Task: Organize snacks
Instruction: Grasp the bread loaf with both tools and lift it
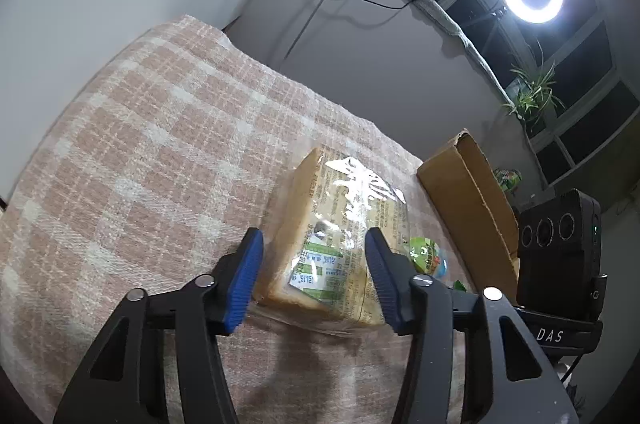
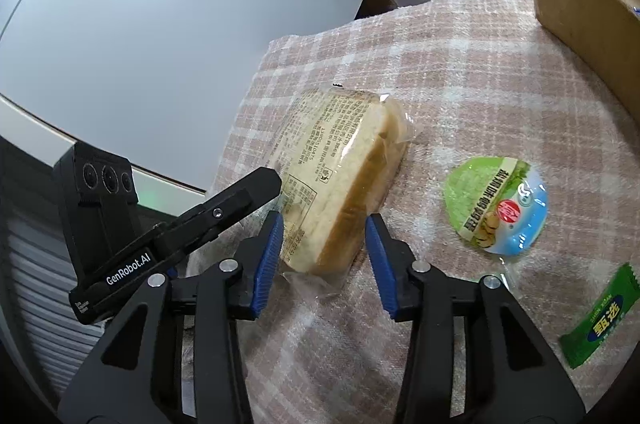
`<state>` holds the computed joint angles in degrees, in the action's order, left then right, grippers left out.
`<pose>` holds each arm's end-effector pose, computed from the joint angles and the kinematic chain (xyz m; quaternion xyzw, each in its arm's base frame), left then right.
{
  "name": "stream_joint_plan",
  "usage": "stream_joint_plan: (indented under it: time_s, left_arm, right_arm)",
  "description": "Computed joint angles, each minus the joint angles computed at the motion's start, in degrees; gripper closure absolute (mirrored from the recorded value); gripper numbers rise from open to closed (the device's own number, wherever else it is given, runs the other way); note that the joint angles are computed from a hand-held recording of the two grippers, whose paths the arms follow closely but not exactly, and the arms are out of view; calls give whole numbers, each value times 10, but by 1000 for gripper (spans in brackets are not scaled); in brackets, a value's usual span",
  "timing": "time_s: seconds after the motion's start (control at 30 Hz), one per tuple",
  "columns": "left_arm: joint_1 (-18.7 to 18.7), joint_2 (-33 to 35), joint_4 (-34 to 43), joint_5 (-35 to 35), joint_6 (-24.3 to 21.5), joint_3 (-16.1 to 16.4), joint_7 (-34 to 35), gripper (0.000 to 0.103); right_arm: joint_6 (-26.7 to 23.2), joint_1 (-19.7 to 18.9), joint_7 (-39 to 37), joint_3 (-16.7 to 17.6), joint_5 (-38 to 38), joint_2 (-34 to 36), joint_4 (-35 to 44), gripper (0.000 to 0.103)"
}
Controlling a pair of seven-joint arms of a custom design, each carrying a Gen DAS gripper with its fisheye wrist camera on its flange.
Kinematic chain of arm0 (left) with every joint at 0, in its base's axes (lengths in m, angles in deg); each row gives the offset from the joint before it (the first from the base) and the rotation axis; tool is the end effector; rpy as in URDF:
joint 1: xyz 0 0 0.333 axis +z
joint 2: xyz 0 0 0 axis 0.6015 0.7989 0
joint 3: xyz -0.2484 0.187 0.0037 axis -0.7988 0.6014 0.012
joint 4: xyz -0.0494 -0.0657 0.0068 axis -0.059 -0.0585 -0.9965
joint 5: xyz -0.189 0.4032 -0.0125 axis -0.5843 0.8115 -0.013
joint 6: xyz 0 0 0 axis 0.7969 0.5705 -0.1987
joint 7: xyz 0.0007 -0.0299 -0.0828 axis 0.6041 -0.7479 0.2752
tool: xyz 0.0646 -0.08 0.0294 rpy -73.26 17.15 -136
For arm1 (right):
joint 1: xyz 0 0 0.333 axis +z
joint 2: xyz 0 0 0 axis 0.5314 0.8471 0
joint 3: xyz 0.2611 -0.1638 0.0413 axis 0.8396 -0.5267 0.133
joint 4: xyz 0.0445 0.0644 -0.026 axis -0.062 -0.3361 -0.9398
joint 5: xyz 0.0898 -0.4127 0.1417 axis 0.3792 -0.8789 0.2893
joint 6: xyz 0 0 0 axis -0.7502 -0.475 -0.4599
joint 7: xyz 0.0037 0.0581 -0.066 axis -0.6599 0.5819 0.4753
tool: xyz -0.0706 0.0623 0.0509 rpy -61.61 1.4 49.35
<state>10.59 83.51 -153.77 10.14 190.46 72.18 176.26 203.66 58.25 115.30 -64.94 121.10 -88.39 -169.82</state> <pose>0.4626 -0.2846 0.3713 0.6732 -0.6187 0.4047 0.0157 0.4803 0.2766 0.3626 -0.6809 0.6136 0.1413 0.3740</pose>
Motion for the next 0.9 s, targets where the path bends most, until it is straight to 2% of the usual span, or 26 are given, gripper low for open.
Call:
stream_joint_plan:
  time_s: [0.17,0.27,0.53,0.73,0.9]
  left_arm:
    - [-1,-4,-3,7,1,-1,-8,59]
    - [-2,-5,-9,53,8,-5,-45,59]
    - [-25,-10,-10,79,24,4,-61,59]
    - [-55,-25,-15,125,58,14,-92,59]
    - [-102,-25,-5,141,78,43,-92,59]
  right_arm:
    - [21,4,14,8,-27,11,9,61]
    - [28,6,21,10,-41,7,7,61]
    - [43,16,26,5,-55,-25,-14,61]
    - [67,27,19,-4,-52,-72,-42,61]
    - [88,35,32,-16,-75,-122,-76,61]
